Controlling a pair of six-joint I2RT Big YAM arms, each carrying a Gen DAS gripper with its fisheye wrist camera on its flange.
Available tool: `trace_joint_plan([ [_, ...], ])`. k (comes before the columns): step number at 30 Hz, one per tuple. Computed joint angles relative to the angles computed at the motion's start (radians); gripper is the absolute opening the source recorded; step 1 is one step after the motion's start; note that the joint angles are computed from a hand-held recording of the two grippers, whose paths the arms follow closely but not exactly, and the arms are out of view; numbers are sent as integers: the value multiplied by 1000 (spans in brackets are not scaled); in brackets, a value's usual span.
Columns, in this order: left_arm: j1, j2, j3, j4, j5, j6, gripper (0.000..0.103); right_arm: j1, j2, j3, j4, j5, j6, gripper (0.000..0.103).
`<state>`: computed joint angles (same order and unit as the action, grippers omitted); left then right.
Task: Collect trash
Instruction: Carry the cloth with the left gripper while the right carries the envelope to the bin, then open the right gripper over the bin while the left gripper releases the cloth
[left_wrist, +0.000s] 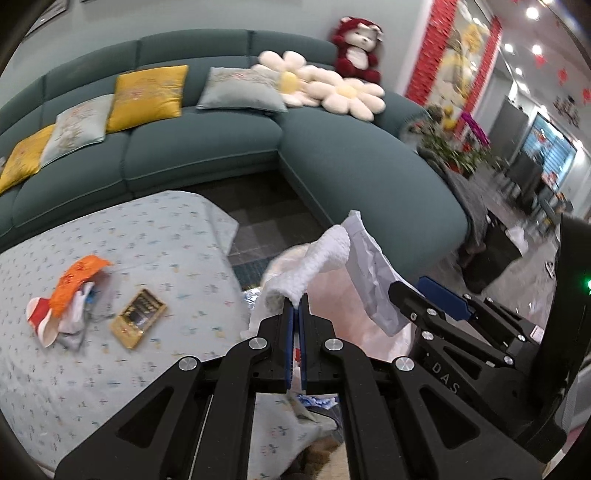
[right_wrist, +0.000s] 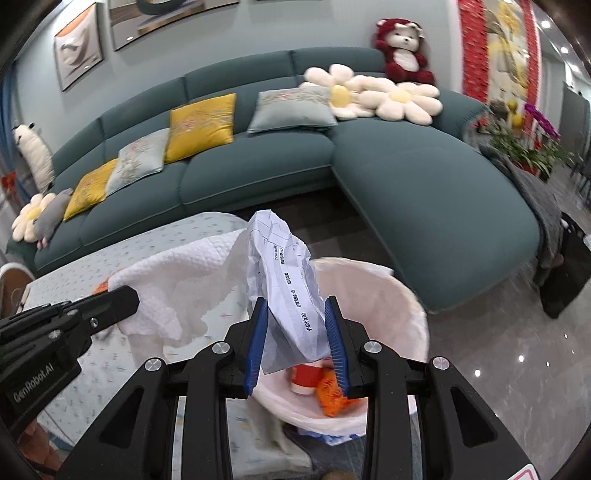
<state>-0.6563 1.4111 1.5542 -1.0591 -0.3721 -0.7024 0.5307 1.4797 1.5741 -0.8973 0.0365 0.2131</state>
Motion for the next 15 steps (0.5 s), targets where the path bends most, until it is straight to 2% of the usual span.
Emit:
trace_joint_plan([
  [10,-6,84,45,29,63,23,3,-58,1,-40,14,-29,-3,31],
  [15,3,112,52,42,90,20,4,-74,7,-48,25,-43,0,36],
])
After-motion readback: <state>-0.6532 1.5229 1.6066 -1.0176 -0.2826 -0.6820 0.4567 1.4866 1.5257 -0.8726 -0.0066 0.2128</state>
